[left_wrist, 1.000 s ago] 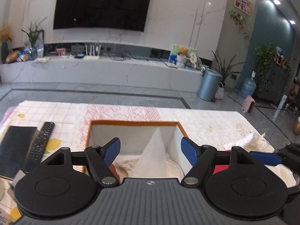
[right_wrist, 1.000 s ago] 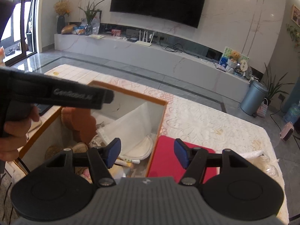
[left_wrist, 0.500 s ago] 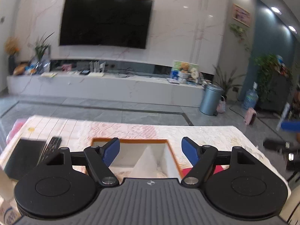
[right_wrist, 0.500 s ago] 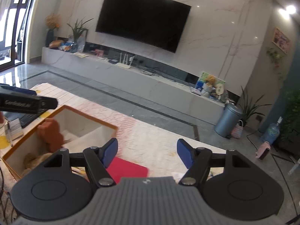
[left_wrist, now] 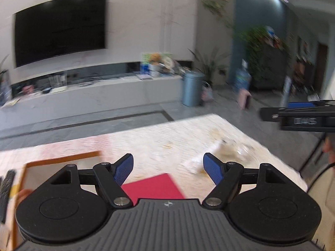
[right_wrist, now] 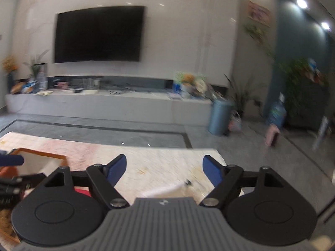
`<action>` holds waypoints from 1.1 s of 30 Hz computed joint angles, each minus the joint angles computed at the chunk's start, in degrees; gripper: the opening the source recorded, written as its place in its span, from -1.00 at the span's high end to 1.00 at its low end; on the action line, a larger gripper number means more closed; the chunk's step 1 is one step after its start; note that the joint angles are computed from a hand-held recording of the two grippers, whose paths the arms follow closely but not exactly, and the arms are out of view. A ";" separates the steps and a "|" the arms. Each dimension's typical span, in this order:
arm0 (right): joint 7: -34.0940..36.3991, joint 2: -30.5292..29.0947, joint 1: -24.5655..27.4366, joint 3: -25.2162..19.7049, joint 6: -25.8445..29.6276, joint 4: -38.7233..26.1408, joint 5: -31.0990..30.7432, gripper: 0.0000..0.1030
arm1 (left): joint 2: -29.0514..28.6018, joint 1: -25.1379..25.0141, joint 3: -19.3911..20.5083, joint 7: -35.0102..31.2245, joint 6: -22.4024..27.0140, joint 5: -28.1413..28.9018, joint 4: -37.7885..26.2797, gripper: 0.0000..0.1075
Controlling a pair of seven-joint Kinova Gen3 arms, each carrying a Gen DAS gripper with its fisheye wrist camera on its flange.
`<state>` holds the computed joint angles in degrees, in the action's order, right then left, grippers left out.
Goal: Organize soft objects
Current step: 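Move both tools back toward the orange knitted toy and white towel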
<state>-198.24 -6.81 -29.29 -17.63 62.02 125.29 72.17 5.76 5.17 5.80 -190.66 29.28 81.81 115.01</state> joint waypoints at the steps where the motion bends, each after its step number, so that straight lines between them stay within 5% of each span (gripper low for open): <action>1: -1.90 0.06 1.46 -0.18 -1.25 1.26 -0.08 -0.53 | 0.57 2.10 0.24 0.08 -1.97 -1.42 -0.40 -0.66; 6: -9.60 0.70 13.61 -3.92 -11.59 6.99 2.51 -0.53 | 3.26 13.02 -0.37 -9.14 -13.62 -0.41 -1.43 -0.66; 9: -15.65 2.19 13.08 2.49 -18.58 9.45 6.64 -0.34 | 5.14 11.55 5.94 -16.14 -18.17 -1.14 -2.56 -0.66; 11: -19.87 3.81 11.18 7.80 -23.24 10.51 9.01 -0.29 | 7.22 13.05 5.87 -19.91 -18.27 -3.60 -4.44 -0.66; 13: -20.84 5.93 10.35 12.10 -27.90 10.57 9.96 -0.25 | 9.19 17.21 1.59 -21.52 -15.86 -8.23 -6.84 -0.66; 17: -16.63 10.40 14.36 12.73 -34.99 9.05 6.98 -0.22 | 14.77 25.53 -8.83 -25.76 -7.34 -17.55 -13.11 -0.66; 20: -11.94 13.66 16.49 13.55 -39.56 7.69 3.69 -0.22 | 19.63 26.64 -10.43 -27.90 -3.07 -23.53 -18.11 -0.64; 24: -9.37 15.49 14.95 15.70 -39.89 6.08 -0.01 -0.22 | 27.41 32.80 -18.46 -21.88 4.69 -32.85 -28.63 -0.61; 29: -18.34 16.22 16.37 17.72 -45.18 7.35 10.71 -0.19 | 36.24 41.77 -30.10 -10.76 8.67 -38.15 -38.86 -0.57; 33: -26.59 16.79 20.16 15.25 -47.17 7.82 20.03 -0.19 | 38.24 40.58 -27.65 -6.79 9.14 -41.27 -41.90 -0.54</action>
<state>-224.83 9.98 -9.13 -2.38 14.85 133.11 92.20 44.00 45.75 -21.84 -197.45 38.42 40.54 73.10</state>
